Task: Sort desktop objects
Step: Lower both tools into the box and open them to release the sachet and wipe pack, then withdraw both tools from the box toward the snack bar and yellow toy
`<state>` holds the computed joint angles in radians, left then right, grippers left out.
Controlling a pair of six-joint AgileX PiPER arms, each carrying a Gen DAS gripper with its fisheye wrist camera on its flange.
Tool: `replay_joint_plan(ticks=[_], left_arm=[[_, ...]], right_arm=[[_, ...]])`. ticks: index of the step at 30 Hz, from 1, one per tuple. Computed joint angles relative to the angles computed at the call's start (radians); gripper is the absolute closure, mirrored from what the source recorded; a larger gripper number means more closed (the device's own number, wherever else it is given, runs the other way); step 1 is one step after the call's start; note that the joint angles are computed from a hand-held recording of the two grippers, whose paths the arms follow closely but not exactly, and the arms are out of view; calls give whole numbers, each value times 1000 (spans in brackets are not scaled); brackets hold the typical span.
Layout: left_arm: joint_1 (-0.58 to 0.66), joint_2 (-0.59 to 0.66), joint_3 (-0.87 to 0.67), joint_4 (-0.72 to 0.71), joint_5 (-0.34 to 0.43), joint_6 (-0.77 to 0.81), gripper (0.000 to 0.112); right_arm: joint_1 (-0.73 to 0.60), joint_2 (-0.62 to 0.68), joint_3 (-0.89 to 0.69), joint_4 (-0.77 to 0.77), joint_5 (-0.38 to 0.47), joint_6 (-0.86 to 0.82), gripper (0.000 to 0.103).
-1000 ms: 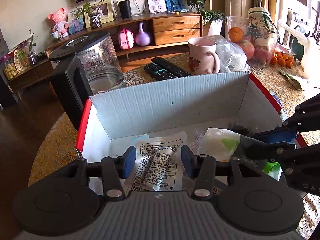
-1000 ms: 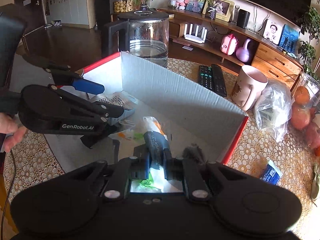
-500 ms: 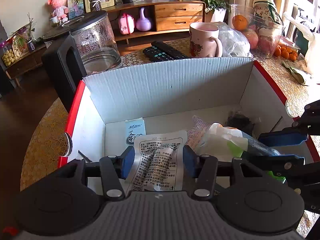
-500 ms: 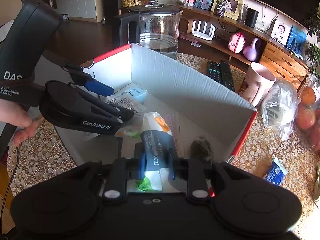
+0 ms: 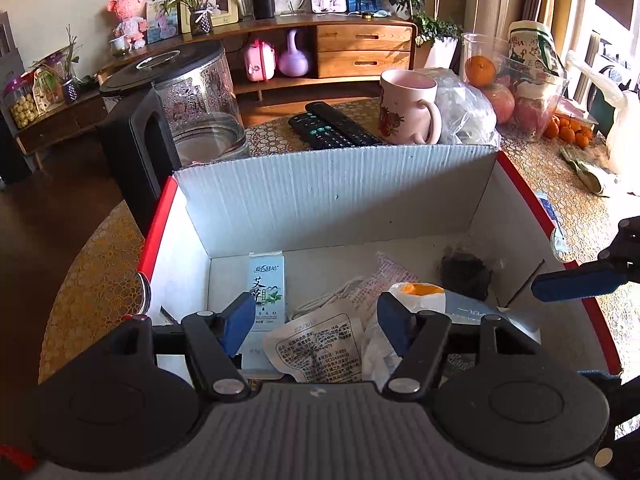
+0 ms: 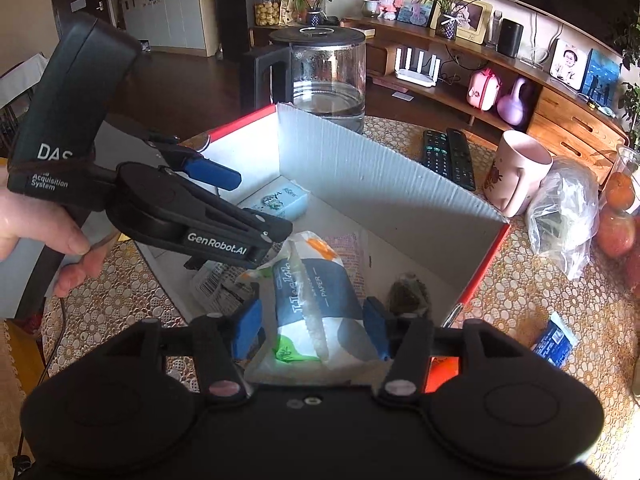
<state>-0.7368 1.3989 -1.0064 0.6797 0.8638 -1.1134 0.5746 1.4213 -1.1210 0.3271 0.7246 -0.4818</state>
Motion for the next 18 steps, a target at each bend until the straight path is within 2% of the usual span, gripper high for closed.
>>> replay_joint_plan(ticks=[3,6,9,14,18], left_arm=[[-22,-10,-5,5,19,-16,46],[-43,-23,-12,0,39,-22,46],[-73,-36,-20,2,63,-40,46],[-150,-42,-47,24,127,-71,46],[-213,-46,-65,48,173,-114,37]], right_arm=[[-11,-20,3,15,13,-18,46],[-29,-46,8,34,28,-38,40],[-57,-72,12,62,48,-62,39],[-134,-106,14,140,107,-107,33],[-219,-141,24,226,161,-169,25]])
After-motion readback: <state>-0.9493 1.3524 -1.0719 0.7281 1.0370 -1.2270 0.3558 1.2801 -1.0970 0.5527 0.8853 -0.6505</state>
